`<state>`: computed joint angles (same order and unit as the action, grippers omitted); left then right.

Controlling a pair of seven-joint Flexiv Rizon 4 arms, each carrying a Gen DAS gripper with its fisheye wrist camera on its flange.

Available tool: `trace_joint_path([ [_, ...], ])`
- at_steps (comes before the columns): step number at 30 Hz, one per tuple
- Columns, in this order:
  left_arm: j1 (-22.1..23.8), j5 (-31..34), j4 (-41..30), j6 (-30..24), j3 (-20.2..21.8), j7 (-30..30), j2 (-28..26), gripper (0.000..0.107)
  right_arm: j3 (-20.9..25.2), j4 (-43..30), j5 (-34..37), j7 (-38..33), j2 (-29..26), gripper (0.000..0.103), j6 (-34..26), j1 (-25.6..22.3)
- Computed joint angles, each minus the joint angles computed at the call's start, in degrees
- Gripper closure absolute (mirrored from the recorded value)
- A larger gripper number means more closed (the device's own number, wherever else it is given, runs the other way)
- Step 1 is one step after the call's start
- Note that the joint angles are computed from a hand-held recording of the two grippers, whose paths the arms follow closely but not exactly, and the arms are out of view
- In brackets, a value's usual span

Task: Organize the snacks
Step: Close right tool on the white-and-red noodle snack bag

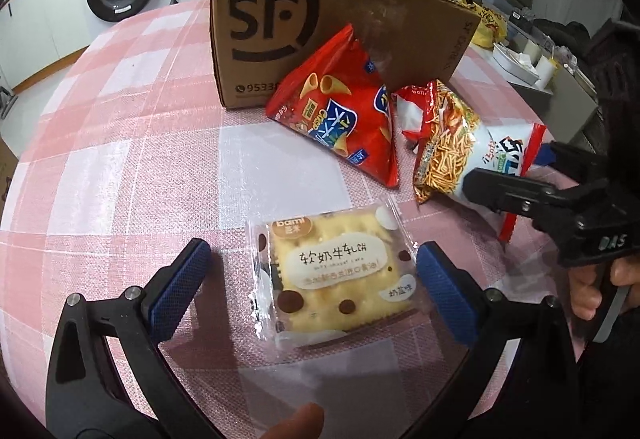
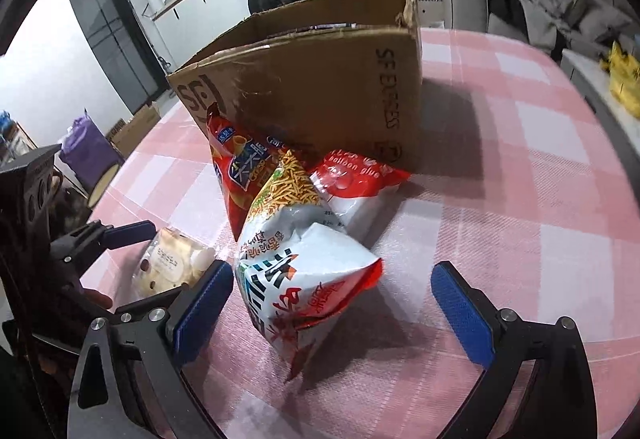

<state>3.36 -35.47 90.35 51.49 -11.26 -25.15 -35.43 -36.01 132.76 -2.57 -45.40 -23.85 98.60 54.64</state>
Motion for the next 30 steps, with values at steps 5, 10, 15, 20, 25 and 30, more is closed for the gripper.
trace_joint_path([
  [5, -0.16, 0.27, 0.08, 0.50, 0.04, 0.29, -0.11, 0.004, 8.66, -1.45, 1.71, -0.76, -0.42, 0.021, 3.17, -7.36],
  [10, -0.05, 0.48, 0.37, 1.15, 0.13, 0.66, -0.07, 0.004, 14.14, -2.03, 4.17, -2.50, -0.77, 0.048, 6.34, -11.13],
  [15, 0.03, 0.50, 0.33, 1.39, 0.19, 0.47, -0.13, 0.004, 6.12, -0.37, 10.78, -6.25, -1.08, 0.059, 8.68, -1.47],
  [20, -0.08, 0.96, 0.66, 1.74, 0.46, -0.04, 0.06, 0.004, 7.72, -0.17, 14.74, -8.53, -0.65, 0.059, 11.03, -1.92],
  [25, -0.33, 2.52, 0.04, -0.11, 1.27, -1.89, 0.27, 0.004, 10.31, -0.82, 17.82, -10.91, -0.36, 0.059, 12.50, -3.83],
  [30, -0.31, 2.81, 1.15, -0.82, 1.22, -1.06, 1.17, 0.004, 11.61, -1.32, 20.02, -12.53, 0.00, 0.059, 12.45, -4.49],
])
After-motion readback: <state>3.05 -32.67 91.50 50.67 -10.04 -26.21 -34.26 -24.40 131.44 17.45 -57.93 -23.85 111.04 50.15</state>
